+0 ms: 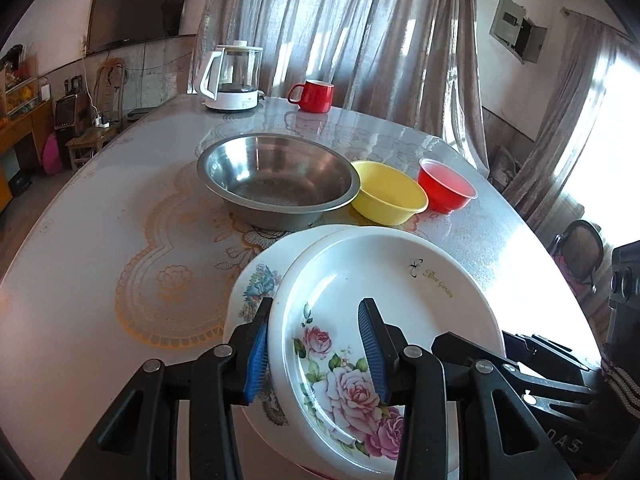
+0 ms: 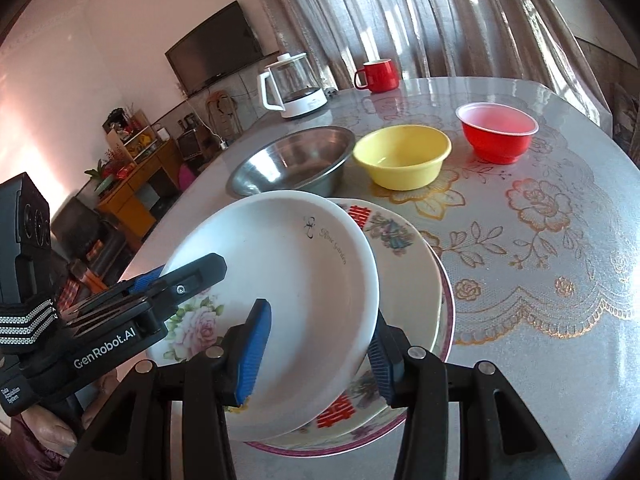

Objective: Organize plates and bowls
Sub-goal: 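Lift the pink-rose plate with both grippers over the plate stack, then lower the pink-rose plate onto the red-character plate and open both grippers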

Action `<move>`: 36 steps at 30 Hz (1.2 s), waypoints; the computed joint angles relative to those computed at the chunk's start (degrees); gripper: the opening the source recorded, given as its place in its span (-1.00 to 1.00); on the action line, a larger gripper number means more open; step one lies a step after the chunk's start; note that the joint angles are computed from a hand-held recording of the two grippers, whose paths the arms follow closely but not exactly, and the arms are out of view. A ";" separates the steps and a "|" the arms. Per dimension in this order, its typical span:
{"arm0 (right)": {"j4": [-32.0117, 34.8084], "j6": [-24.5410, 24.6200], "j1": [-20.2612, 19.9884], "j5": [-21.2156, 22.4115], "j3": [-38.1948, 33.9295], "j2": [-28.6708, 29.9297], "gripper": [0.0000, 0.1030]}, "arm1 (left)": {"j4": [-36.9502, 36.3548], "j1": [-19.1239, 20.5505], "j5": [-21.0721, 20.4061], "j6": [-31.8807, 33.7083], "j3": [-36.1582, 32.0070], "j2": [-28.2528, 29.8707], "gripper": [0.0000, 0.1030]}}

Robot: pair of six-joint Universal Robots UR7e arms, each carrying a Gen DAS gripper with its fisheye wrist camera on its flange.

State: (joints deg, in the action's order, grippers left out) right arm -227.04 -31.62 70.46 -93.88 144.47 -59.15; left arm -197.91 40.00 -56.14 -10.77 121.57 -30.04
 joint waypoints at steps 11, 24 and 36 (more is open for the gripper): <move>-4.51 -3.97 2.31 -7.83 -2.56 4.46 -0.09 | 3.45 0.47 1.67 -0.42 -1.83 1.86 -0.16; -12.02 -8.33 3.86 -12.31 -3.59 8.07 -0.08 | 3.88 -1.09 4.26 -1.10 -0.86 1.96 -0.10; -16.12 -9.10 4.79 -14.26 -3.65 10.41 -0.08 | 0.24 -2.92 7.33 -1.04 1.89 1.15 -0.01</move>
